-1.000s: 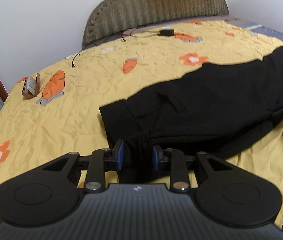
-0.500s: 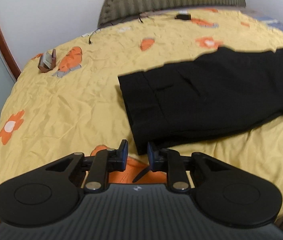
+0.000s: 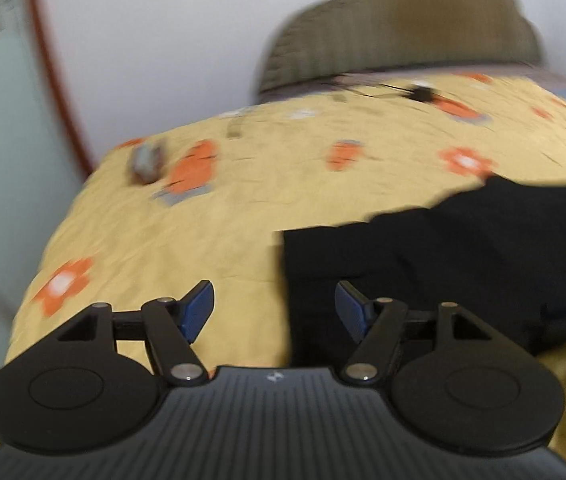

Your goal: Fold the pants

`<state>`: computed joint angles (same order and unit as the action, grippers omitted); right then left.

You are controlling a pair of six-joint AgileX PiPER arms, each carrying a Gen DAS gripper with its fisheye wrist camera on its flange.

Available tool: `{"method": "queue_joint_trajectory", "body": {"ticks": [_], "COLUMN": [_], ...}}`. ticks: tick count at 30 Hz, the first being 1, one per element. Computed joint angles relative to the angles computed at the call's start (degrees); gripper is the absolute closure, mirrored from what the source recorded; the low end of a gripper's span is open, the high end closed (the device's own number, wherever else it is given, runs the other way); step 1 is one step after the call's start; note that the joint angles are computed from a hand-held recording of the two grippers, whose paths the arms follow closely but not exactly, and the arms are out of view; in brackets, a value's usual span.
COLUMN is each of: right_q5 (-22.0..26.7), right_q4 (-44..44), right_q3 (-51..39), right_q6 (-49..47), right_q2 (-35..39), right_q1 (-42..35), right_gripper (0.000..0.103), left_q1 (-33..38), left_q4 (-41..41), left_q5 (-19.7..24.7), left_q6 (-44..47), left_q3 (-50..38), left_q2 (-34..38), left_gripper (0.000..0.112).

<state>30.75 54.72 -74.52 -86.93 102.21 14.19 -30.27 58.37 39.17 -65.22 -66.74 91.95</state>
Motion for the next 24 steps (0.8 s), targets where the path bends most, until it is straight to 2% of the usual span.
{"method": "queue_joint_trajectory", "body": {"ticks": [3,5,7,13,15,16,20,22,24], "right_q5": [-3.04,-4.57,-6.07,-9.28,-10.26,-10.35,-10.55,-8.4,-8.61], "right_q4": [2.15,0.54,-1.43,-23.07,-31.74,-33.73,-31.93,-29.69,-25.69], "right_q3": [-3.02,-6.34,-9.59,-18.73,-19.57,-19.49,-18.68,-19.3,-18.96], "right_q6": [-3.83,-3.18,-1.64,16.78,24.29,25.75,23.94,22.39,19.91], "right_q2": [2.57,4.84,7.41,15.26,16.63,16.93,17.2,17.15,17.08], "right_q1": [4.93,8.33,10.9,16.21,17.27,17.51,17.67,17.54,17.37], "right_gripper": [0.096,0.095,0.095,0.095,0.088,0.088,0.095,0.095,0.095], "left_q1": [0.35,0.15,0.5,-0.81,-1.24,-1.33,-0.88,-0.84,-1.34], "left_q4": [2.69,5.58,6.34,7.24,8.22,8.66,9.0,8.93,9.14], "left_q5": [5.88,8.86,9.52,11.0,11.1,10.94,10.19,10.13,10.52], "left_q6": [-6.56,-10.14,-11.4,-12.76,-13.45,-14.07,-15.34,-15.25,-14.84], "left_q3": [-0.15,1.47,2.85,5.6,6.32,6.85,6.84,6.14,4.71], "left_q2": [-0.67,-1.84,-3.04,-4.42,-4.53,-4.7,-4.81,-4.53,-3.56], "left_gripper": [0.035,0.035,0.032,0.029,0.029,0.029,0.029,0.028,0.028]}}
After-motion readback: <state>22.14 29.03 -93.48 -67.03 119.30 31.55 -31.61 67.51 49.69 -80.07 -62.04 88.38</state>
